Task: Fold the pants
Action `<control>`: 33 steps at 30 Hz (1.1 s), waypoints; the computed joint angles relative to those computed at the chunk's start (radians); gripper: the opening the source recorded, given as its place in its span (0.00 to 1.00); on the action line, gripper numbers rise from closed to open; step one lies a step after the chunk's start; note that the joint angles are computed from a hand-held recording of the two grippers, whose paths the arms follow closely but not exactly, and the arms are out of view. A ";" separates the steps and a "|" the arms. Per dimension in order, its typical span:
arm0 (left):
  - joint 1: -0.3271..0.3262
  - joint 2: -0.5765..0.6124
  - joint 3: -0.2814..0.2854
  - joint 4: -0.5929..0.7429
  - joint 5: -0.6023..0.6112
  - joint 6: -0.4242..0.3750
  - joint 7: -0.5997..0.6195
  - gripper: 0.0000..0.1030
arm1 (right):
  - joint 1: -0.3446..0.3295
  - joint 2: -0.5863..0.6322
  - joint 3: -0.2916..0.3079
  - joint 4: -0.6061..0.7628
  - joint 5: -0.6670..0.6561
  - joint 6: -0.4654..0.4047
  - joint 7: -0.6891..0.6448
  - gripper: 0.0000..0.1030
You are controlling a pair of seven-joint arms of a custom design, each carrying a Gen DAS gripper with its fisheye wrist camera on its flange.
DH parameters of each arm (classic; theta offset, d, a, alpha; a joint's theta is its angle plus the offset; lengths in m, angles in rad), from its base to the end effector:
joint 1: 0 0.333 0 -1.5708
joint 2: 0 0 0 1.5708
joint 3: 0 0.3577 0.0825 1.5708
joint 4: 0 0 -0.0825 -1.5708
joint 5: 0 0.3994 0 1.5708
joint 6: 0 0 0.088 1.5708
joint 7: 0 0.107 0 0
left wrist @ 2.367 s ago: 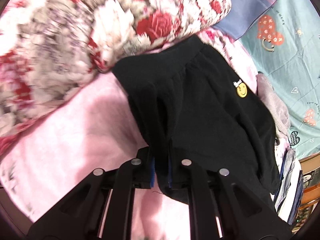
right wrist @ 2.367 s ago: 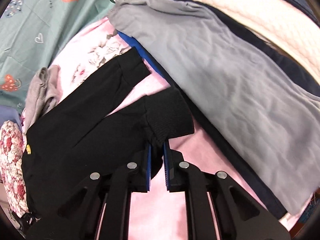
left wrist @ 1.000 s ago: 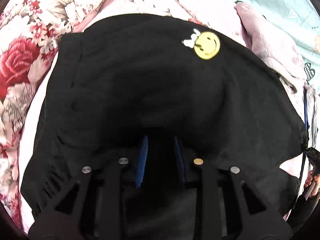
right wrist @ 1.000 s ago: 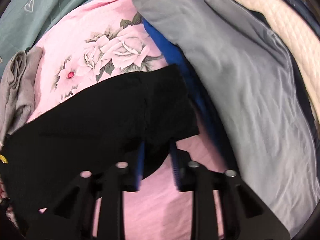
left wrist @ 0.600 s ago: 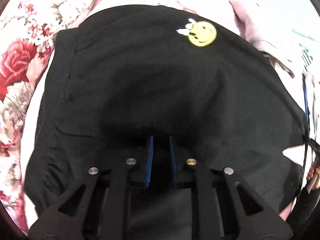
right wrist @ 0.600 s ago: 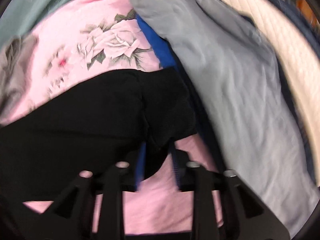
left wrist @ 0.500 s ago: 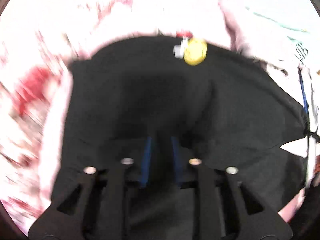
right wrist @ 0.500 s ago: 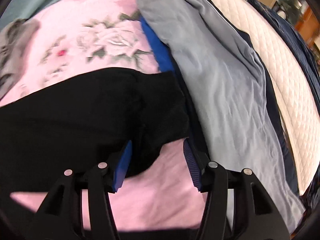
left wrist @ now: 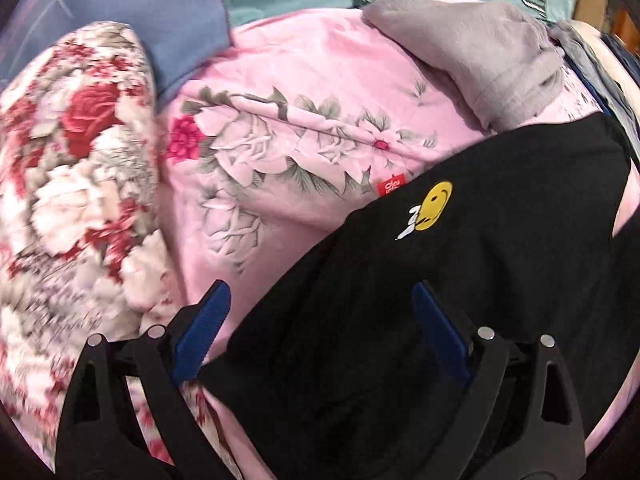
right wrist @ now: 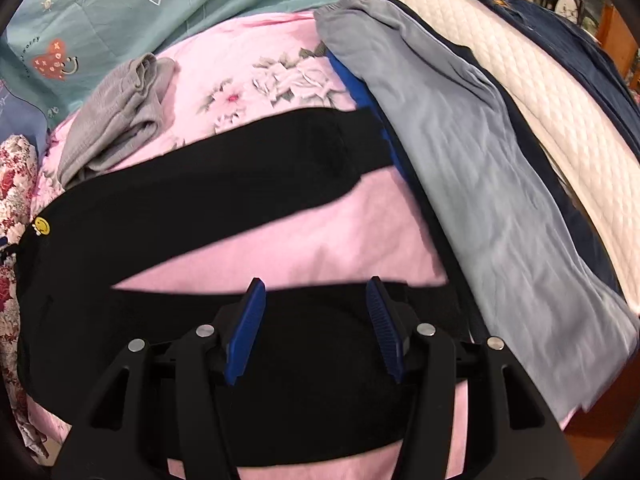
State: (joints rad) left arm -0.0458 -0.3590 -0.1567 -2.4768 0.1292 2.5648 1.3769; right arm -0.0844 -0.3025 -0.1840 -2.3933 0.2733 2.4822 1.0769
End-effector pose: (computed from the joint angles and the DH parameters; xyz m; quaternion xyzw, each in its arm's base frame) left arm 0.4511 -0.0993 0.4988 -0.6516 0.7229 -0.1401 0.1821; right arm 0.4638 -0.1343 0.5041 -0.7017 0.6751 -0.1211 0.1930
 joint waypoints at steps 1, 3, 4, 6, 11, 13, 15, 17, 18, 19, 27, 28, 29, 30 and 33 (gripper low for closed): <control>-0.002 0.014 0.006 0.004 -0.007 0.012 0.008 0.86 | -0.008 -0.014 0.009 -0.012 -0.019 0.001 0.017 0.53; -0.025 0.019 0.051 -0.017 -0.082 0.042 0.058 0.45 | -0.015 -0.032 0.027 -0.027 -0.054 0.006 0.054 0.53; -0.033 0.030 0.062 -0.017 -0.118 0.043 0.074 0.23 | -0.011 -0.028 0.034 -0.024 -0.062 0.011 0.066 0.53; -0.050 0.041 0.099 -0.018 -0.209 0.040 0.138 0.09 | 0.005 -0.038 0.058 -0.019 -0.094 0.015 0.087 0.53; -0.033 0.015 0.077 -0.050 -0.233 0.092 0.181 0.07 | 0.139 -0.028 0.084 0.054 -0.069 0.002 -0.025 0.53; -0.029 0.005 0.070 -0.050 -0.231 0.092 0.185 0.06 | 0.217 0.004 0.081 0.112 0.003 -0.022 -0.134 0.55; -0.022 0.013 0.061 -0.032 -0.217 0.052 0.179 0.09 | 0.304 0.063 0.074 0.194 0.124 -0.080 -0.317 0.66; -0.009 0.009 0.043 -0.025 -0.188 0.020 0.155 0.11 | 0.364 0.138 0.079 0.288 0.245 -0.177 -0.540 0.75; -0.010 0.015 0.048 -0.020 -0.190 0.011 0.160 0.11 | 0.377 0.174 0.097 0.325 0.265 -0.209 -0.617 0.76; -0.008 0.018 0.050 -0.019 -0.188 0.008 0.159 0.11 | 0.384 0.208 0.121 0.355 0.269 -0.221 -0.670 0.76; -0.011 0.014 0.062 -0.023 -0.216 0.013 0.167 0.11 | 0.429 0.494 0.297 0.574 0.096 -0.195 -0.719 0.76; -0.012 0.014 0.063 -0.024 -0.219 0.013 0.169 0.11 | 0.440 0.528 0.304 0.596 0.053 -0.173 -0.696 0.76; -0.011 0.014 0.062 -0.025 -0.218 0.012 0.169 0.11 | 0.445 0.543 0.309 0.602 0.024 -0.161 -0.675 0.76; -0.011 0.010 0.060 -0.030 -0.217 0.011 0.170 0.11 | 0.451 0.565 0.309 0.617 -0.009 -0.157 -0.644 0.69; -0.011 0.016 0.056 -0.028 -0.209 -0.005 0.171 0.11 | 0.444 0.635 0.309 0.712 -0.072 -0.292 -0.575 0.30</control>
